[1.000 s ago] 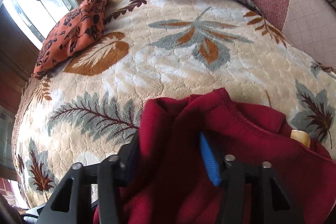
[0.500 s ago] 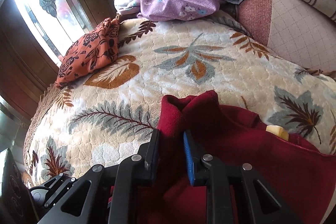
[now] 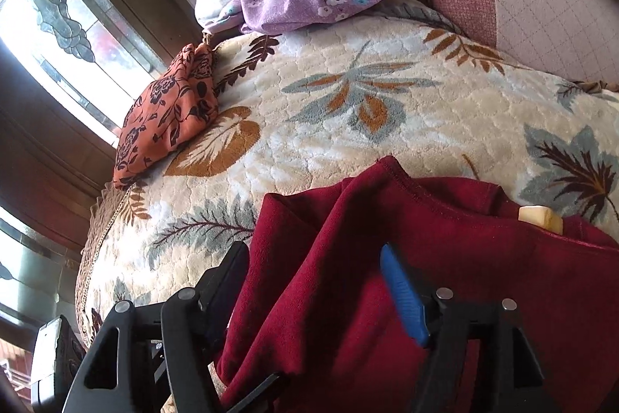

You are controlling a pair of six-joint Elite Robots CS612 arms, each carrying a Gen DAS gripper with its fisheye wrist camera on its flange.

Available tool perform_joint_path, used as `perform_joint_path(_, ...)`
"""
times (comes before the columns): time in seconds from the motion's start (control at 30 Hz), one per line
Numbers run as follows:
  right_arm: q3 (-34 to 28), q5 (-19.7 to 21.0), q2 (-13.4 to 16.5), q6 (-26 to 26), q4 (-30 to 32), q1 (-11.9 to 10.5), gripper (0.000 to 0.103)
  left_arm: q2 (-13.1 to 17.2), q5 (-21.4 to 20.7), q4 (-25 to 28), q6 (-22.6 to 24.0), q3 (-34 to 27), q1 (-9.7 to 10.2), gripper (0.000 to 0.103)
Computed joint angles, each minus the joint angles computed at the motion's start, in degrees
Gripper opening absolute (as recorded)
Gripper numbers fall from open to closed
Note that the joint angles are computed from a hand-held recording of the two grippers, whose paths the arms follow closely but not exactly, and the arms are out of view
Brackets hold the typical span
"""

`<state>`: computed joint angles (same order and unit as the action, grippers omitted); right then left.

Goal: Fold small clothes
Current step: 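Fold the held hem over onto the collar with the left gripper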

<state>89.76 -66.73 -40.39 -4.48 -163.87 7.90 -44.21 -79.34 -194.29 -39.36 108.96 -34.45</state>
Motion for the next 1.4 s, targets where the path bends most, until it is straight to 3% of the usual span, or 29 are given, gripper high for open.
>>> perform_joint_path(0.2,-2.5,-1.8,0.8,-1.7,6.1,0.7,0.07,0.7,-5.2,-8.4,2.1,0.5,0.57,0.054)
perform_joint_path(0.53,-9.7,-6.2,2.7,-11.4,23.1,2.8,0.085,0.4,-5.6,-9.5,6.7,0.6,-0.11,0.053)
perform_joint_path(0.6,-9.0,-9.6,3.0,-13.9,20.8,3.5,0.082,-0.1,-4.1,-7.5,7.7,0.7,-0.42,0.053)
perform_joint_path(0.63,-7.9,-10.4,2.8,-13.9,18.0,3.5,0.066,-0.4,-3.6,-6.2,7.4,0.8,-0.44,0.053)
perform_joint_path(0.7,-6.0,-11.3,2.3,-13.2,13.3,3.0,0.044,-1.3,-1.9,-2.8,5.8,1.1,-0.56,0.055)
perform_joint_path(0.8,-3.3,-6.0,1.2,-12.0,9.7,1.0,0.03,-1.7,-2.0,-0.7,4.6,1.3,-0.33,0.06)
perform_joint_path(0.87,-2.0,-4.2,0.7,-11.2,7.7,0.2,0.028,-1.7,-1.6,-0.1,4.9,1.3,-0.59,0.065)
perform_joint_path(1.07,-0.6,-0.4,0.4,-9.2,6.2,-1.1,0.028,-0.8,-1.0,2.2,7.2,-0.1,-1.26,0.065)
perform_joint_path(1.2,-0.2,0.2,0.7,-8.9,4.6,-1.0,0.028,0.2,-1.7,-0.3,5.9,-0.3,-0.81,0.065)
perform_joint_path(1.4,-0.1,1.2,1.0,-7.9,3.6,-1.2,0.028,0.0,0.6,0.4,6.6,-0.3,-1.42,0.053)
